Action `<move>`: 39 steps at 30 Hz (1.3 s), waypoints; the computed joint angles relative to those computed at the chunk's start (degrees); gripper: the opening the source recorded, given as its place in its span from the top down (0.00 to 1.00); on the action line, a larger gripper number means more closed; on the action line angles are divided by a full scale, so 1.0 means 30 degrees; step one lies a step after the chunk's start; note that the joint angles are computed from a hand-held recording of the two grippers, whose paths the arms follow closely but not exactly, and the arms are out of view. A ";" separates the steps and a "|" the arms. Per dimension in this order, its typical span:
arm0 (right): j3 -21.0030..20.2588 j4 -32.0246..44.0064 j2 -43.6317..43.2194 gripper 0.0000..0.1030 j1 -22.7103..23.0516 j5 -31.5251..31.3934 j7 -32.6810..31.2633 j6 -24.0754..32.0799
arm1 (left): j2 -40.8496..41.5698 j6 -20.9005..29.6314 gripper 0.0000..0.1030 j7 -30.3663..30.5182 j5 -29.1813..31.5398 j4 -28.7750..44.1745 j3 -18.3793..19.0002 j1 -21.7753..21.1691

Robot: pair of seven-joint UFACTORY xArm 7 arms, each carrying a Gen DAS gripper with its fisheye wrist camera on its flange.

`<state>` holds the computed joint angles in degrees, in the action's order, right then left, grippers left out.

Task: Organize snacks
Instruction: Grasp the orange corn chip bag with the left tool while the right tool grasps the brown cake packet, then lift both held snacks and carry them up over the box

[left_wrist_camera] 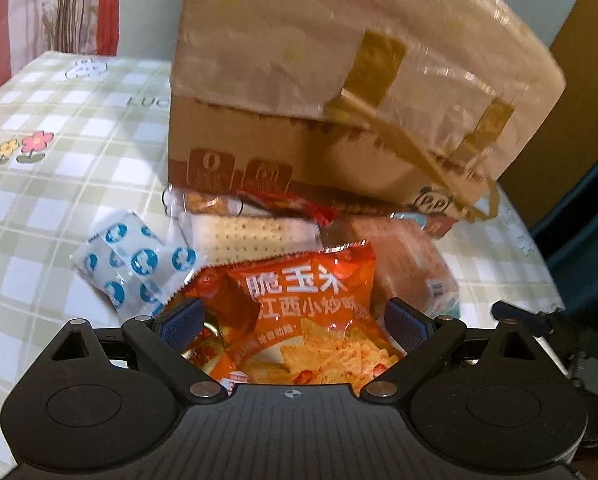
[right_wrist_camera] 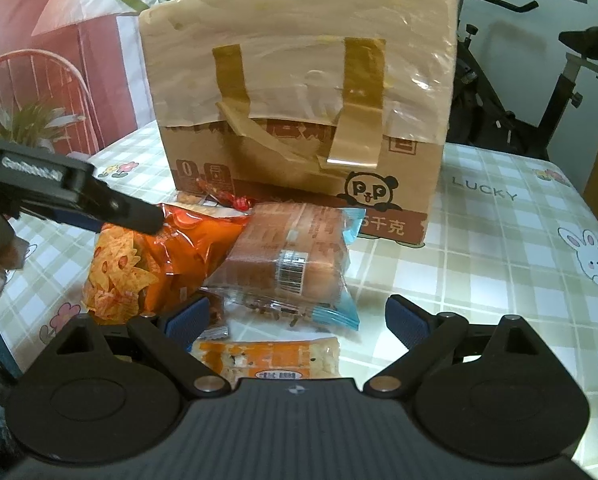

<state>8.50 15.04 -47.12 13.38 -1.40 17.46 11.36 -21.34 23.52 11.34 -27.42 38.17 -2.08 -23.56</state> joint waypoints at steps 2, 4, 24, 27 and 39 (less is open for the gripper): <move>-0.0076 -0.0095 -0.0066 0.07 0.0000 0.0055 0.0059 -0.0074 | 0.0216 0.0109 0.05 -0.0215 0.0074 0.0008 -0.0126 0.0016; -0.0175 -0.0163 -0.0089 0.07 0.0025 0.0102 0.0067 -0.0132 | 0.0383 0.0151 0.05 -0.0262 0.0045 0.0041 -0.0142 0.0011; -0.0052 0.0060 -0.0019 0.07 -0.0312 -0.0007 0.0355 -0.0081 | -0.3303 -0.1140 0.28 0.2344 -0.1174 -0.1881 0.1056 -0.0211; -0.0088 0.0314 0.0355 0.08 -0.0297 0.0006 0.0325 -0.0257 | -0.3889 -0.1575 0.28 0.1947 -0.0651 -0.2194 0.1286 -0.0229; 0.0506 0.2908 0.4998 0.11 -0.0938 0.0209 0.1282 -0.2281 | -0.4429 -0.3485 0.28 -0.1087 0.2479 -0.3100 0.0999 0.1167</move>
